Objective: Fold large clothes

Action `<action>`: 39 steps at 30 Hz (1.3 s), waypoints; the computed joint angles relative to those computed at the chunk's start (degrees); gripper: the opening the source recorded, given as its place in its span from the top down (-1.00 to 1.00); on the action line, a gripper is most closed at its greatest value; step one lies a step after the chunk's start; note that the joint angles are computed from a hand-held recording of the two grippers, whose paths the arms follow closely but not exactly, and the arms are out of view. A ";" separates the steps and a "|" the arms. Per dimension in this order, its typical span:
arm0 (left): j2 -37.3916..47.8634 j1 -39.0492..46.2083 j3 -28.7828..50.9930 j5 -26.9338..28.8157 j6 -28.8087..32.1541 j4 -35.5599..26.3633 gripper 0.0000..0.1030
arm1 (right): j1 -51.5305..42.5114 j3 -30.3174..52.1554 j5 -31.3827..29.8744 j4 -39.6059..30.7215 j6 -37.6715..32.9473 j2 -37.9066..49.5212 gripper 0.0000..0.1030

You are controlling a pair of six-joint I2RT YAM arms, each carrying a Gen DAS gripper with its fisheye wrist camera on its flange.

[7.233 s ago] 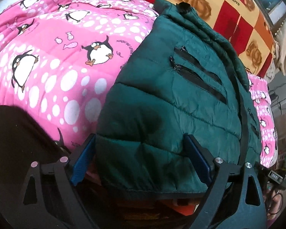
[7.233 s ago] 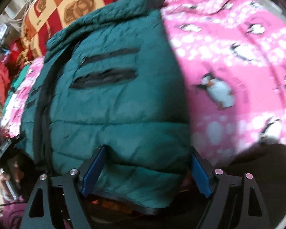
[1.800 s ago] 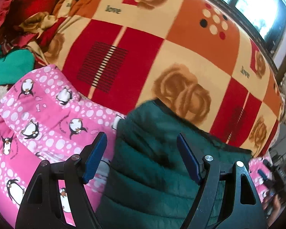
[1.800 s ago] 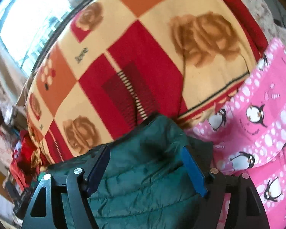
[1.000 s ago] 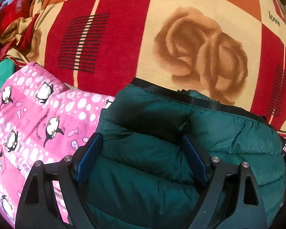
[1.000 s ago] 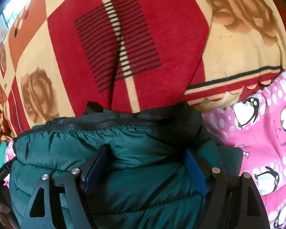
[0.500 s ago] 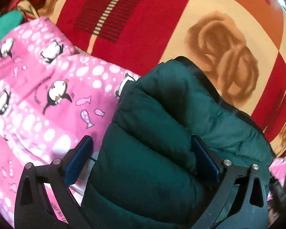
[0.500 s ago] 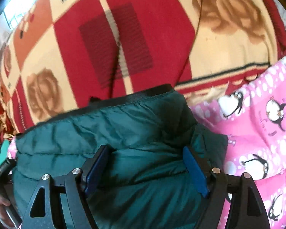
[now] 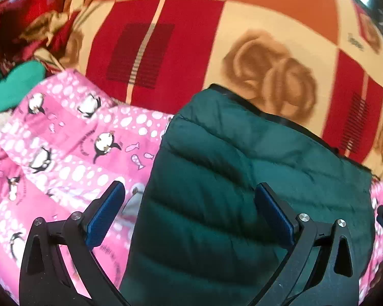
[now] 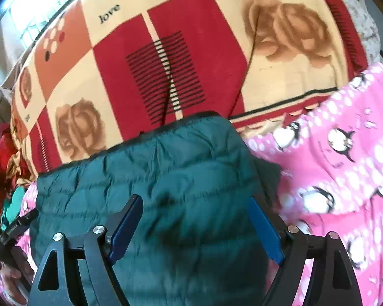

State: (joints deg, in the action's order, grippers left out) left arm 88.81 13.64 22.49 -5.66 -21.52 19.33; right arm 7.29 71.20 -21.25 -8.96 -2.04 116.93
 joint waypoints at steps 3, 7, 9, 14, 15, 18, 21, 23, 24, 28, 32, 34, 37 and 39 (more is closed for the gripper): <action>-5.99 -2.50 -5.01 -2.66 0.12 0.54 -0.99 | -0.38 -5.99 0.23 3.24 -1.63 -3.24 -0.59; -7.30 -6.21 -8.11 -6.09 -0.70 0.53 -0.99 | -0.05 -10.62 3.43 5.63 -6.45 -4.42 -0.59; -3.54 -8.06 -7.85 -7.89 -0.96 1.12 -0.99 | 1.16 -9.95 6.47 4.52 -8.21 -2.61 -0.59; -3.21 -10.89 -9.24 -9.89 -3.34 1.41 -0.99 | 0.22 -11.19 5.43 2.68 -7.02 -5.38 -0.59; -3.67 -11.44 -9.44 -10.19 -3.80 1.00 -0.99 | -0.33 -12.27 4.55 2.16 -6.97 -7.26 -0.59; -4.20 -13.28 -9.81 -11.71 -4.55 0.39 -0.99 | -1.58 -15.76 2.34 2.72 -7.40 -11.80 -0.59; -4.20 -14.85 -9.95 -12.96 -5.88 0.09 -0.99 | -1.55 -19.36 1.35 4.00 -8.07 -15.49 -0.70; -3.86 -15.52 -10.08 -13.61 -6.53 0.30 -0.99 | -0.25 -19.48 2.73 4.16 -8.89 -14.07 -0.71; -3.61 -16.11 -10.15 -14.22 -6.87 0.40 -0.99 | 0.35 -18.90 3.90 4.15 -9.08 -12.88 -0.71; -3.20 -17.05 -10.15 -15.28 -6.91 0.28 -0.99 | 2.12 -18.24 7.71 6.70 -8.77 -6.85 -0.83; -3.26 -16.87 -10.29 -15.03 -6.57 0.46 -0.99 | 1.62 -18.30 7.14 6.50 -8.27 -7.25 -0.84; -3.00 -17.04 -10.36 -15.30 -6.63 0.88 -0.99 | 1.18 -17.88 6.68 5.25 -8.71 -7.76 -0.84; -2.65 -17.32 -10.67 -15.71 -6.90 1.83 -0.99 | 0.10 -17.96 5.43 4.43 -9.07 -9.31 -0.84; -3.14 -16.75 -10.67 -14.91 -6.74 1.54 -0.99 | -0.83 -18.03 4.17 4.47 -8.57 -10.19 -0.84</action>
State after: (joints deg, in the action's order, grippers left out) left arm 85.67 -3.11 11.81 -20.57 -28.27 20.87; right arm 6.46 53.17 -17.08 -4.48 -10.60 106.73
